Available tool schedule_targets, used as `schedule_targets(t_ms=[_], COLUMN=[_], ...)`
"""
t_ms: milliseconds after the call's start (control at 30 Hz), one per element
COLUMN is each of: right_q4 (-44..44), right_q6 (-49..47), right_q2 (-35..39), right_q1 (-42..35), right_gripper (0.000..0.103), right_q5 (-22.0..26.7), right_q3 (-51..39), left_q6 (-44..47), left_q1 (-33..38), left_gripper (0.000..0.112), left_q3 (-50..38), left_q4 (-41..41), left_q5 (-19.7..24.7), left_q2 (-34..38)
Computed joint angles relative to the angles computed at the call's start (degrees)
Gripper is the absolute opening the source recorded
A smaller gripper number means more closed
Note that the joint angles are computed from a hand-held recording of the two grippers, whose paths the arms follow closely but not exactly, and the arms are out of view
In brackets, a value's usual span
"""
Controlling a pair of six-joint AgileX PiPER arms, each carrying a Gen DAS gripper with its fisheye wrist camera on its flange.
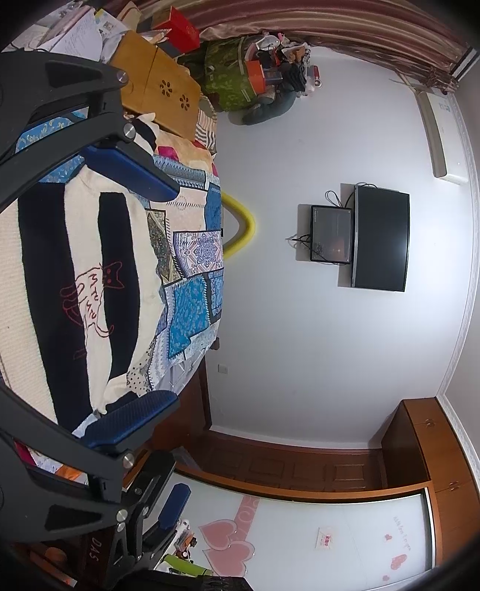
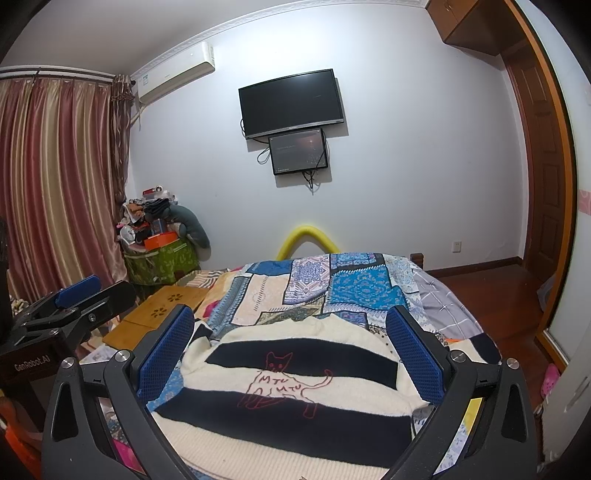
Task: Fold small clothes
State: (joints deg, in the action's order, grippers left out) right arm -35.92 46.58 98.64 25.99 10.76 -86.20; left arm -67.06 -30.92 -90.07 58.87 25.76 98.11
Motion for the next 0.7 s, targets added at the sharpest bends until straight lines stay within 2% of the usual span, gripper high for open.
schedule_targets(t_ms=[700], right_q4=[2.7], right_q6=[-2.53], right_q2=[0.02], right_q1=[-0.2], right_gripper=[0.103], right_q5=[0.36], right_q3=[-0.59], left_q6=[-0.54], left_q1=[0.27], left_gripper=[0.103], left_q3=[0.28], left_q4=[0.18], left_q5=[-0.23], left_q2=[0.08])
